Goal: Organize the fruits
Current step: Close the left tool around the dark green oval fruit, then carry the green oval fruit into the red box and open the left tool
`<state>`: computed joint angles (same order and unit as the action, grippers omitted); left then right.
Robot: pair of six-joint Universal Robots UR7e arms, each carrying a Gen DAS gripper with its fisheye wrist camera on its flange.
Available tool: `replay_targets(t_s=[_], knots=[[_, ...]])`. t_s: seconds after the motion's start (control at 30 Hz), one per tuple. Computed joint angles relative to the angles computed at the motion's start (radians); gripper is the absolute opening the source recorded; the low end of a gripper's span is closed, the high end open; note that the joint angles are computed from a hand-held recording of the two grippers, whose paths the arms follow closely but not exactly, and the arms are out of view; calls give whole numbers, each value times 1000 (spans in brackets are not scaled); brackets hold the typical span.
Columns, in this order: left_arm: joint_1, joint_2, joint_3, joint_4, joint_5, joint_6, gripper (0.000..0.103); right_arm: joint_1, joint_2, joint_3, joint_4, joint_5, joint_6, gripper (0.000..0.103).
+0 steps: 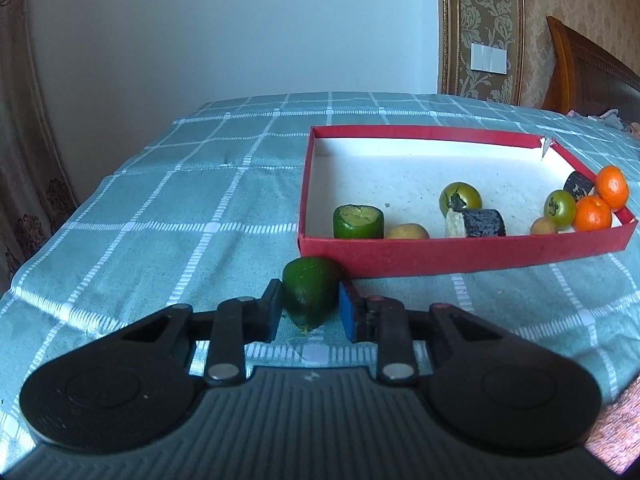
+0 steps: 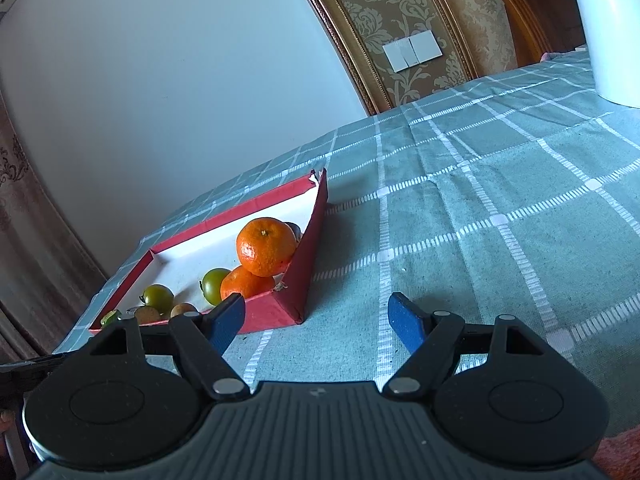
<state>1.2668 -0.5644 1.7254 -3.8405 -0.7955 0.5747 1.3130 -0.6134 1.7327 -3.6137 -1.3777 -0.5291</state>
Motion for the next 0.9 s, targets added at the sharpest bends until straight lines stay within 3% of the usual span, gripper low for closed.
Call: replay_targets(t_s=[0.33, 0.67, 0.9], knots=[[-41, 26, -1, -91, 51, 46, 27, -1, 0, 1, -4, 2, 2, 78], [-106, 54, -15, -165, 39, 117, 27, -2, 0, 1, -8, 1, 5, 78], [-115, 92, -98, -118, 45, 125, 27, -3, 0, 2, -10, 1, 6, 78]])
